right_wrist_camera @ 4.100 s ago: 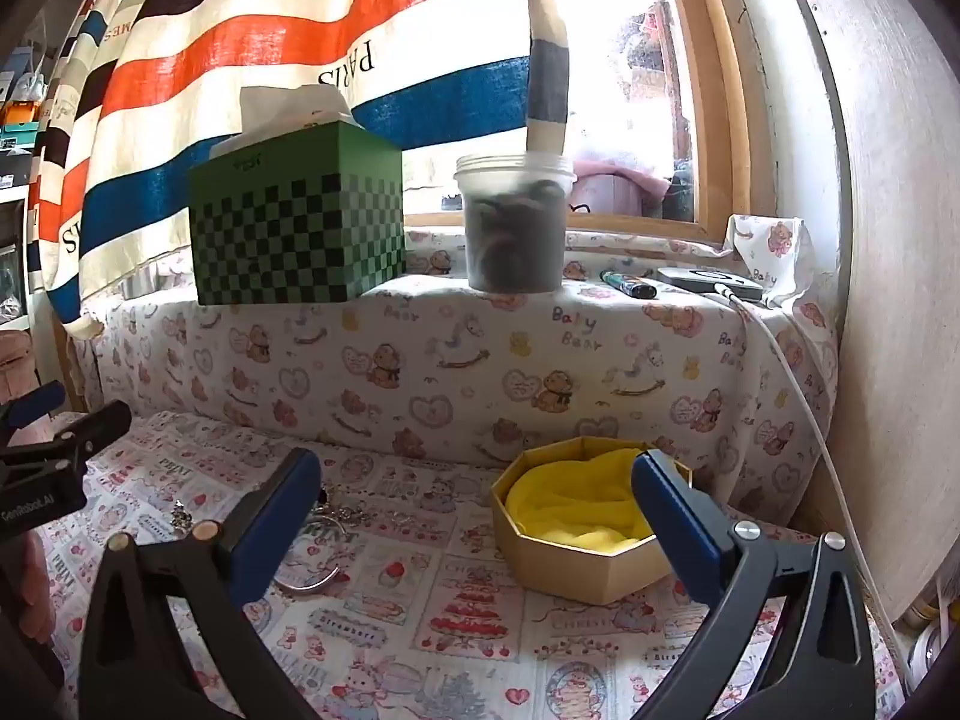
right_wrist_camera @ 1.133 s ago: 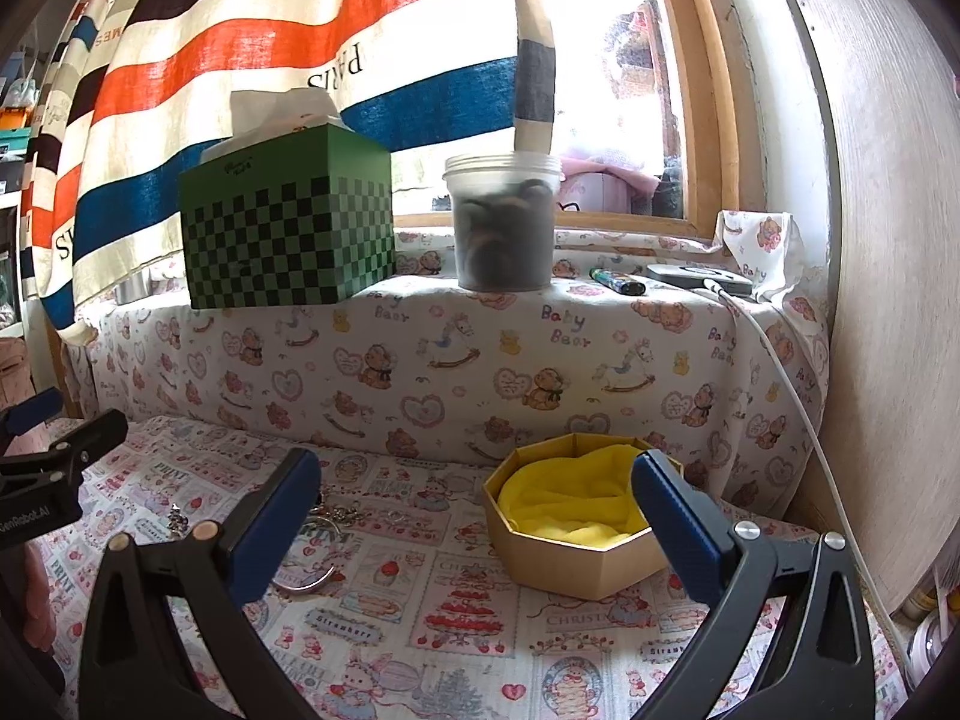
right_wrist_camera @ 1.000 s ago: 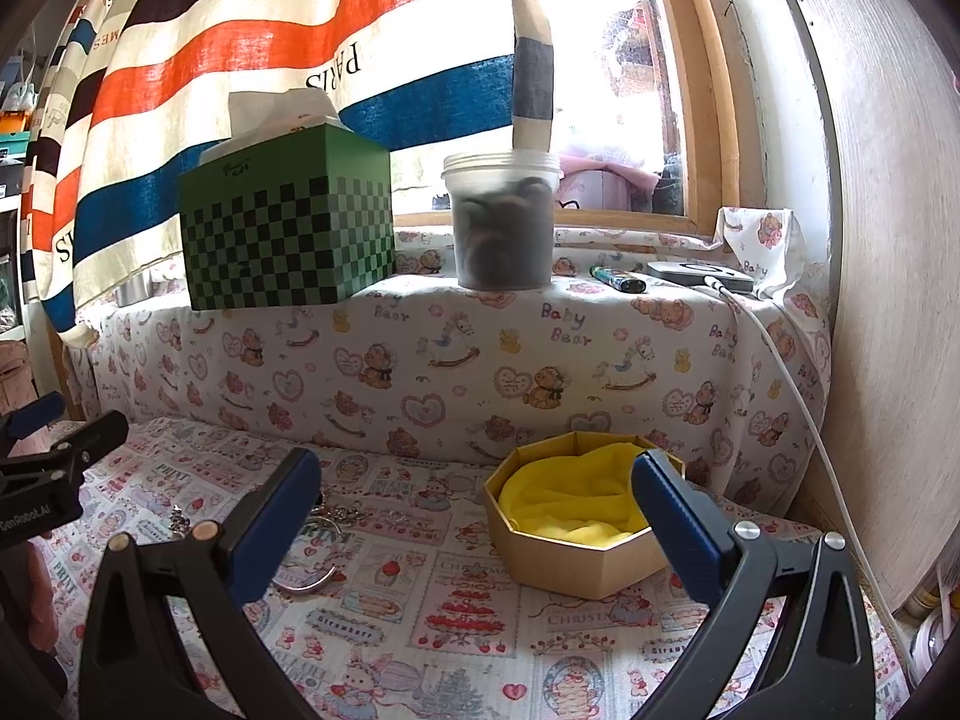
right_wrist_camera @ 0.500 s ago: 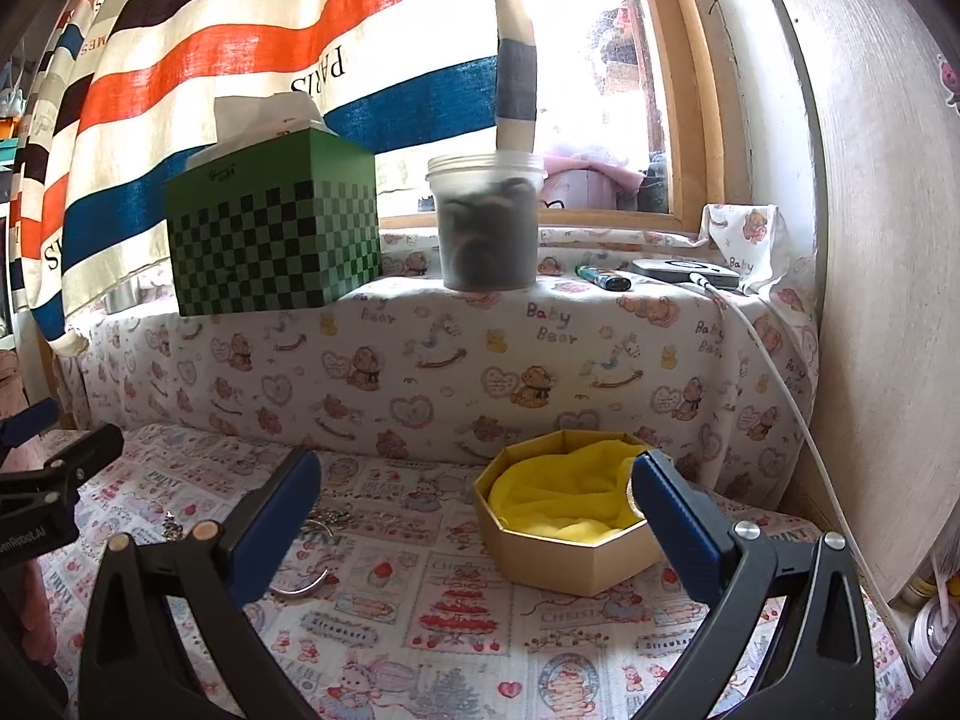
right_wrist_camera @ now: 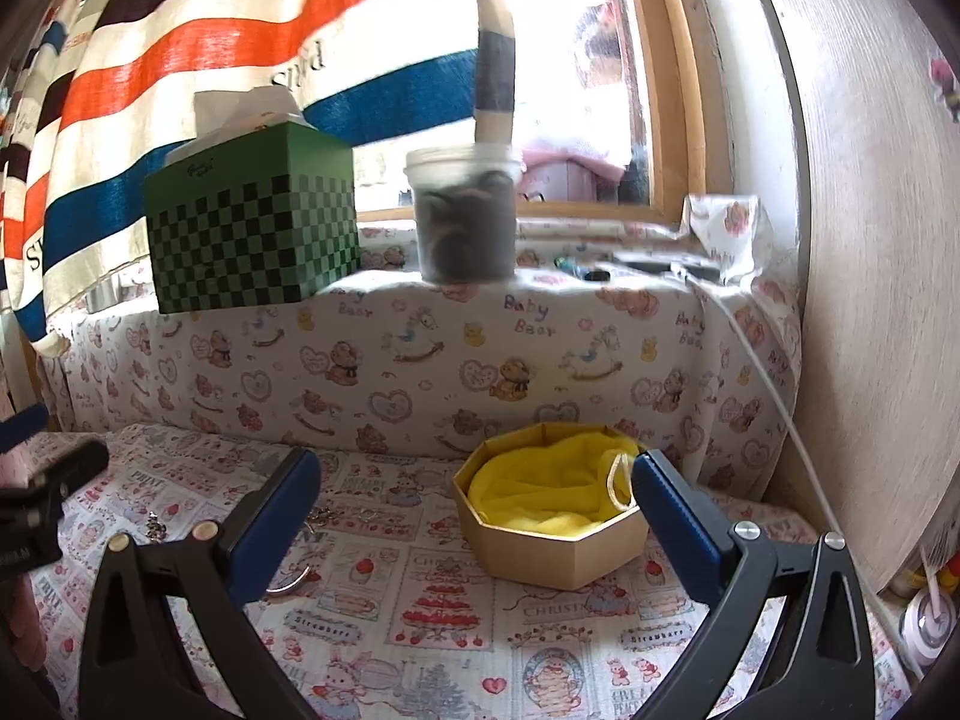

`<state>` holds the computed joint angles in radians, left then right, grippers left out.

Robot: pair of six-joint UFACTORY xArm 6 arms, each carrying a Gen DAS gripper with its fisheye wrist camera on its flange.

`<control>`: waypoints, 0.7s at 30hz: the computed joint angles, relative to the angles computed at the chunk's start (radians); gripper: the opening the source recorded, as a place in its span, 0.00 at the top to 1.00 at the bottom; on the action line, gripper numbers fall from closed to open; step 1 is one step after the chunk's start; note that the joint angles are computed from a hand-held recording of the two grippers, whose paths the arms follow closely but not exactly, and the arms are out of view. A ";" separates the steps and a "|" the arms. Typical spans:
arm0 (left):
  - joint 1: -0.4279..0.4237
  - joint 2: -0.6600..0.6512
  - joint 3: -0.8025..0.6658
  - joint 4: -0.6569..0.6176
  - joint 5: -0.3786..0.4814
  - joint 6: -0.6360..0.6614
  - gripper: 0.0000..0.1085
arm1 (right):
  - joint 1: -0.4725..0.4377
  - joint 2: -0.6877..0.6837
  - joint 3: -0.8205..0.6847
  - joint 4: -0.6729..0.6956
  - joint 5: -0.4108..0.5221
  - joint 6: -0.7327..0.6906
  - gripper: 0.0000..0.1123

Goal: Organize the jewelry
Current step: 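Grasp a silver earring with the left tool while the right tool grasps another earring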

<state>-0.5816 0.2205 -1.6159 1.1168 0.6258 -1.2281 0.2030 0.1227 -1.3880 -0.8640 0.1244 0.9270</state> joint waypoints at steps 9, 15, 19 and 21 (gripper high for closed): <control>-0.032 0.127 -0.288 -0.461 0.177 0.377 0.20 | -0.014 0.049 -0.034 0.540 0.075 -0.335 0.08; -0.041 0.397 -0.766 -0.792 0.506 0.656 0.43 | 0.008 0.050 -0.029 0.751 0.058 -0.565 0.08; -0.010 0.558 -1.036 -0.893 0.711 0.657 0.59 | 0.030 0.041 -0.017 0.878 0.057 -0.705 0.08; 0.006 0.593 -1.084 -0.904 0.757 0.640 0.64 | 0.040 0.042 -0.018 0.900 0.060 -0.749 0.08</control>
<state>-0.5760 0.8131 -2.6995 0.2124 1.3828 -0.5876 0.2429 0.1643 -1.4064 0.0358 0.1841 0.1779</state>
